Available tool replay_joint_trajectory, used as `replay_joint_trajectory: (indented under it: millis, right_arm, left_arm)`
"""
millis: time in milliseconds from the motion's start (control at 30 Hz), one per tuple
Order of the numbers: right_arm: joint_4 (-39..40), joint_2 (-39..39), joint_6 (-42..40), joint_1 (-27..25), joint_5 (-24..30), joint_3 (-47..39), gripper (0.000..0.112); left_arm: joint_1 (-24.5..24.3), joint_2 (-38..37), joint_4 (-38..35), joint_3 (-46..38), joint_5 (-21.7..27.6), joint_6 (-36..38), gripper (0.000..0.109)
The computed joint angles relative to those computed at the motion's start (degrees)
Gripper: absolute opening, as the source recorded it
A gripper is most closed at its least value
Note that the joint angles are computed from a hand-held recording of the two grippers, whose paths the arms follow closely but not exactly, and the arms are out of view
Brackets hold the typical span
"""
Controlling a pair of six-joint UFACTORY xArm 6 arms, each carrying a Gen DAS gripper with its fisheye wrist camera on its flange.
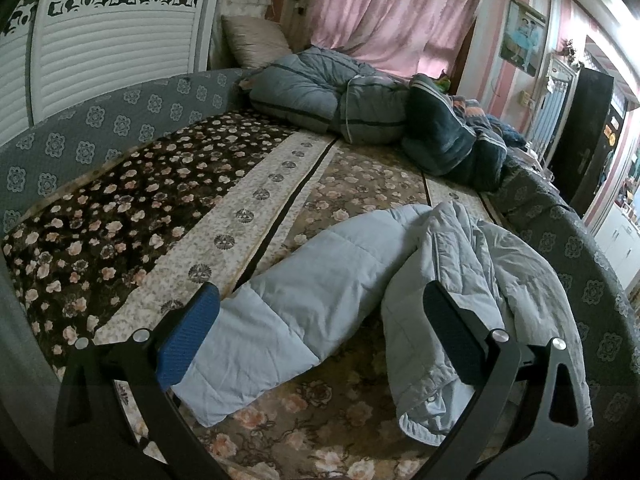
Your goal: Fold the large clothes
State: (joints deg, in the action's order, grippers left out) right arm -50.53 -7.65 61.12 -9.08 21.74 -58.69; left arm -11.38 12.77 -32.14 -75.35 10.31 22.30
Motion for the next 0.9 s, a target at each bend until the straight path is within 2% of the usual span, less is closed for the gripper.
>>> replay_joint_trajectory:
  millis: [467,600,767,900]
  right_arm:
    - [0.74,0.09,-0.68,0.71,1.53,-0.11,0.101]
    - [2.19,1.09,-3.37,-0.08,3.18,-0.83,0.101]
    - [10.41,5.40,-13.38,-3.39,5.27,-3.30,0.101]
    - [25.54,11.83,-28.87,-5.61,6.57,-5.87,0.101]
  left_arm:
    - [0.06,0.04,0.75,-0.01,0.20,-0.73,0.100]
    - [0.32,0.85,7.85,-0.43,1.38,-6.37,0.100]
    - [0.44,3.82,18.71,-3.26,6.47,-12.29,0.100]
    - [0.22,8.26,24.97,-7.72,11.60,-13.48,0.100]
